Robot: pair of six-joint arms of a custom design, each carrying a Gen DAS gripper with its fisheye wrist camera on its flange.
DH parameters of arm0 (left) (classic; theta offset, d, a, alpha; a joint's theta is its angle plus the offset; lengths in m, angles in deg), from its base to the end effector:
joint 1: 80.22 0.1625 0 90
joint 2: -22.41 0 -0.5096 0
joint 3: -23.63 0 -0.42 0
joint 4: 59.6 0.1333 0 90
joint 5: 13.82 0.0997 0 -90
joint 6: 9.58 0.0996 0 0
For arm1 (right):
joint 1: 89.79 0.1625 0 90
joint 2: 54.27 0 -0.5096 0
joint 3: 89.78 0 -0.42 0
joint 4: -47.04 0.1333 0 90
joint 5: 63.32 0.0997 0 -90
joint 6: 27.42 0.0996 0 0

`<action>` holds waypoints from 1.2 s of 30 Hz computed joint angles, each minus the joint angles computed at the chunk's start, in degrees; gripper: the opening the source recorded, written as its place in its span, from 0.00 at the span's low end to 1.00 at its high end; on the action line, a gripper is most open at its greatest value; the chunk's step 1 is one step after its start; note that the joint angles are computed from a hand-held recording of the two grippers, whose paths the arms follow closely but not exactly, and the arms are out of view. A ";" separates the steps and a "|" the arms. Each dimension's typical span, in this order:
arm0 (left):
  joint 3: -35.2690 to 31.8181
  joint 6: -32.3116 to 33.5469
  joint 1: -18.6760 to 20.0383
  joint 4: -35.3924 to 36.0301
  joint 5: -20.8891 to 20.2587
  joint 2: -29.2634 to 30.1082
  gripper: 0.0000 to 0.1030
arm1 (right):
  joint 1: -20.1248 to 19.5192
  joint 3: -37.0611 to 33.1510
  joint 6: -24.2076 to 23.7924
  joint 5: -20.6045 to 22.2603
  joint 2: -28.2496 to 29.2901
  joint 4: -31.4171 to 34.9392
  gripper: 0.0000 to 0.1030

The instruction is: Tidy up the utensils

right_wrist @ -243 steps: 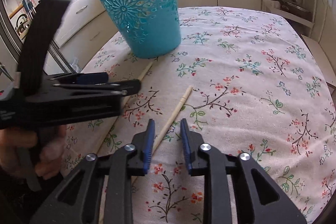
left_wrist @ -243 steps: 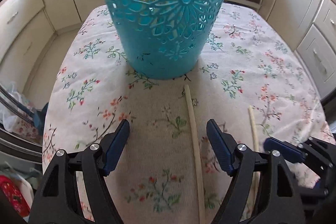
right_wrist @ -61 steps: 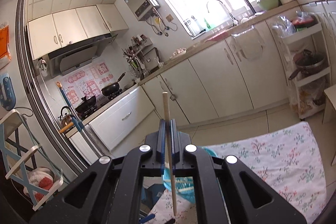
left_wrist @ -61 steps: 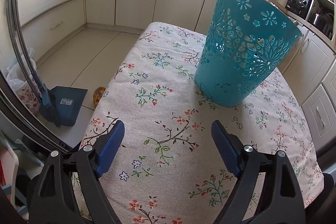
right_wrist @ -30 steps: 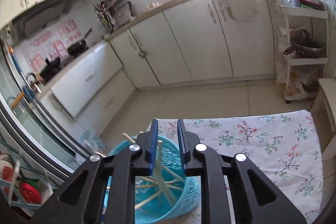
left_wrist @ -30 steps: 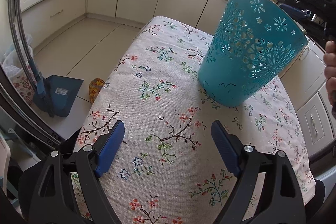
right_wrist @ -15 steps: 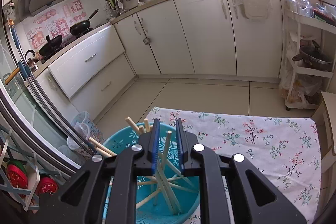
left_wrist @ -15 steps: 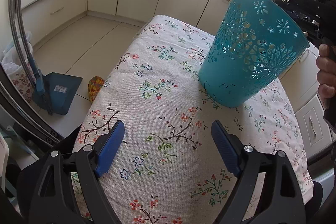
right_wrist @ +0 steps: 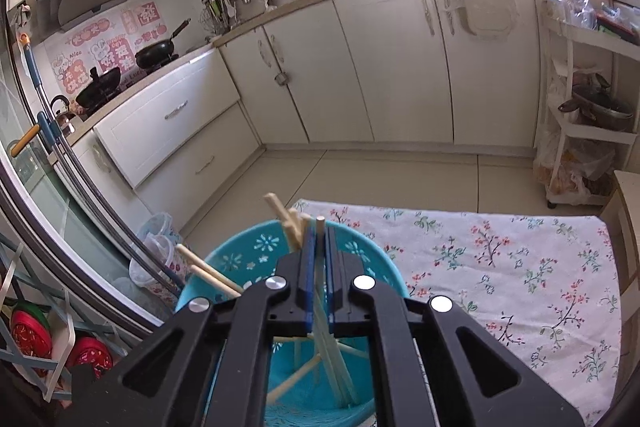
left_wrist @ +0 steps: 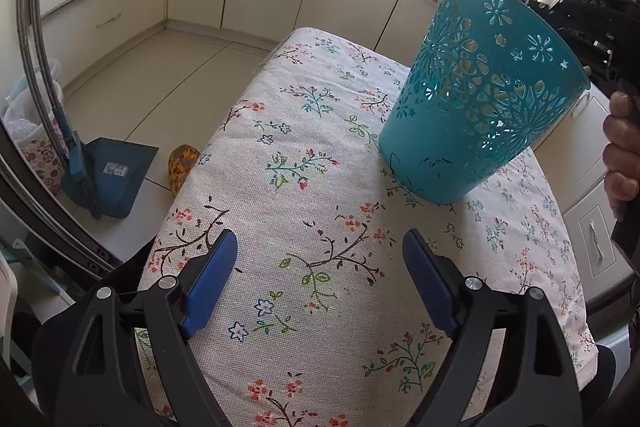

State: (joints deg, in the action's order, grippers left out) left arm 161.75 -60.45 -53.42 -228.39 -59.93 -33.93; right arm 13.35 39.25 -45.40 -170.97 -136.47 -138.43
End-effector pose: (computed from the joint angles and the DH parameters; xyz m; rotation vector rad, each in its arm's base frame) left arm -0.3000 -0.3782 0.0941 0.3016 2.5419 -0.8289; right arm 0.2126 -0.4573 0.3732 0.5171 -2.5312 1.1468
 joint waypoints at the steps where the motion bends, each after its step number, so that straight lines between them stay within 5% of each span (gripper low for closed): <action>1: -0.02 -0.01 0.00 0.02 0.00 0.01 0.78 | 0.22 0.24 -0.05 0.09 -0.25 -1.04 0.05; 11: 0.31 0.68 -0.22 -0.71 -0.48 -0.37 0.79 | 3.12 0.54 0.58 5.28 -4.68 -11.22 0.05; 17: 1.88 3.30 -1.54 -12.85 -5.48 -4.32 0.79 | 0.69 3.82 9.97 14.98 -10.62 -13.58 0.05; 24: 0.52 5.46 -2.95 -29.27 -16.20 -4.75 0.80 | -11.69 12.46 28.46 36.89 -17.13 -15.43 0.05; 28: 0.20 2.07 -3.43 -34.00 -16.64 -3.81 0.80 | -19.94 17.16 37.21 49.67 -18.84 -16.93 0.05; 36: -0.28 1.27 -6.66 -35.14 -12.81 -4.23 0.80 | -29.70 24.36 42.65 62.13 -20.15 -16.43 0.05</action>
State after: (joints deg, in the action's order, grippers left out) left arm 161.48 -59.18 -60.08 -263.54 -72.74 -38.17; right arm -16.35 63.61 -2.75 -108.84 -156.62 -154.86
